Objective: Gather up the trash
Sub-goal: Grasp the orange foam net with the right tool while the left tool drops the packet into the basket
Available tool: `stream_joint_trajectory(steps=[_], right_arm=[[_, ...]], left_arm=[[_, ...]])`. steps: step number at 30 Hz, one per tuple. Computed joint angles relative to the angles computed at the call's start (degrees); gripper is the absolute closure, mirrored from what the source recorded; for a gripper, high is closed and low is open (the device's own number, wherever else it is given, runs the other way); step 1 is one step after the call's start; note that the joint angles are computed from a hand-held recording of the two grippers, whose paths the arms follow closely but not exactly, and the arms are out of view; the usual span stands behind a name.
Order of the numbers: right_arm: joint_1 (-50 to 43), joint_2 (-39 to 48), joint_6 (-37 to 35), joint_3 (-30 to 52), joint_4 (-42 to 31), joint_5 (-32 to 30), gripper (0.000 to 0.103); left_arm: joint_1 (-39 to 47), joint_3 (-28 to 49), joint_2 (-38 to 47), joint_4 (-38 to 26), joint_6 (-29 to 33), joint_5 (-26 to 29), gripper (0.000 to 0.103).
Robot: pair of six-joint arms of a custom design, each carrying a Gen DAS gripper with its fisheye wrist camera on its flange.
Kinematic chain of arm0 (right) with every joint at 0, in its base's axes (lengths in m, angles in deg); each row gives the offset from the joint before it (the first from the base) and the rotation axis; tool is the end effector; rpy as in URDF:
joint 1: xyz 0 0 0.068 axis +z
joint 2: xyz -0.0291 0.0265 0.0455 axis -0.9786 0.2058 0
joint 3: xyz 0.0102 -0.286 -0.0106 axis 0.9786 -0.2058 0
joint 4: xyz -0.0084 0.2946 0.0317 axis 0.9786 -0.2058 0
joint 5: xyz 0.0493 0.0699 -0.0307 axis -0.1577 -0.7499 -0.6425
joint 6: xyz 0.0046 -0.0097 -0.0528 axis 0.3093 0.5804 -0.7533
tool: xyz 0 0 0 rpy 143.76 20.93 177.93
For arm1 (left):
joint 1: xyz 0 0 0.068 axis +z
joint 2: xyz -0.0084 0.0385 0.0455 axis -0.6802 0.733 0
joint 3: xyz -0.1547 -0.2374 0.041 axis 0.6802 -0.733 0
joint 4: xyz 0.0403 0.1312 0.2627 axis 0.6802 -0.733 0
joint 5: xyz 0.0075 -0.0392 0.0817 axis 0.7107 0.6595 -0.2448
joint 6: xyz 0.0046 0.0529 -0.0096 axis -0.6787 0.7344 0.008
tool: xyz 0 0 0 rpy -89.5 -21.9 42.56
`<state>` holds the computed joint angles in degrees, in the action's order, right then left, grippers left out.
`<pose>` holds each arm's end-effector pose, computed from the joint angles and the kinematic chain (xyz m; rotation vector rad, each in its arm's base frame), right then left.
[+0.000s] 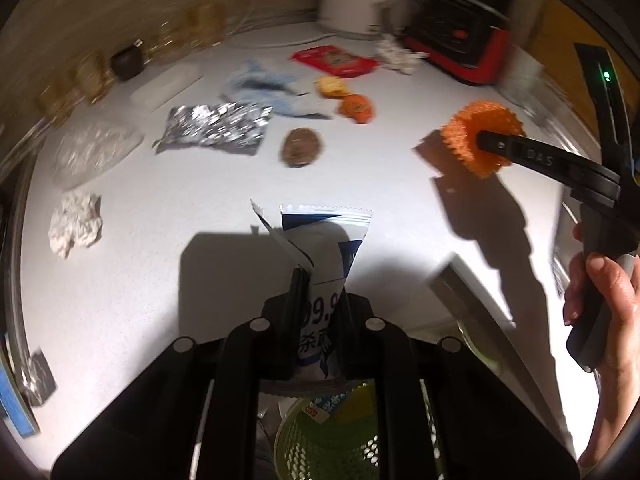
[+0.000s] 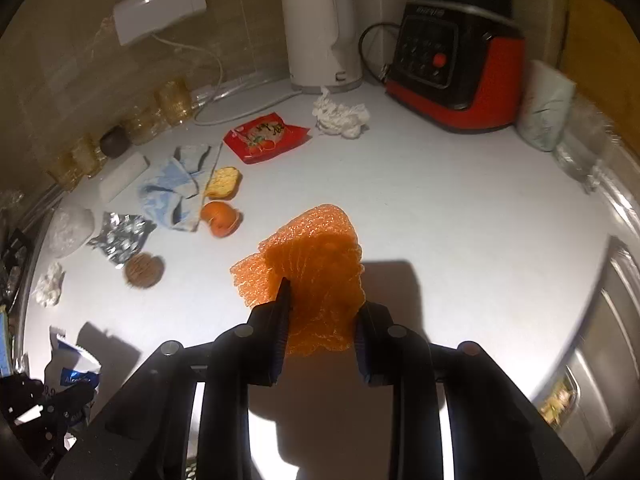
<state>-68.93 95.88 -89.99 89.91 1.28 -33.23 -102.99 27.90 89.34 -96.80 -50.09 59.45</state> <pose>0.3807 0.0756 0.3054 -0.7841 2.3399 0.4136 0.1945 -0.3026 0.3061 -0.6311 2.5245 0.0374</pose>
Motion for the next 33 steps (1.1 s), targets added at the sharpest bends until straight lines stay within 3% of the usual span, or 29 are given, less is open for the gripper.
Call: stream_joint_trajectory(steps=[10, 17, 26, 33], right_arm=[[-9.9, -27.7, 0.3, -19.1, -7.6, 1.4, 0.074], [-18.8, -46.2, -1.7, -30.2, -17.9, 2.4, 0.073], [-40.3, -56.7, -14.7, -38.0, -30.2, -1.4, 0.072], [-51.8, -56.8, -23.3, -39.0, -34.4, -3.8, 0.07]], left_arm=[[-9.7, 4.2, 0.8, 1.3, 11.6, 1.3, 0.089], [-15.7, 2.3, 2.8, 7.6, 19.2, 6.6, 0.089], [-17.9, -1.3, 7.5, 16.8, 24.6, 16.3, 0.088], [-18.4, -2.7, 8.7, 18.9, 25.1, 18.9, 0.049]])
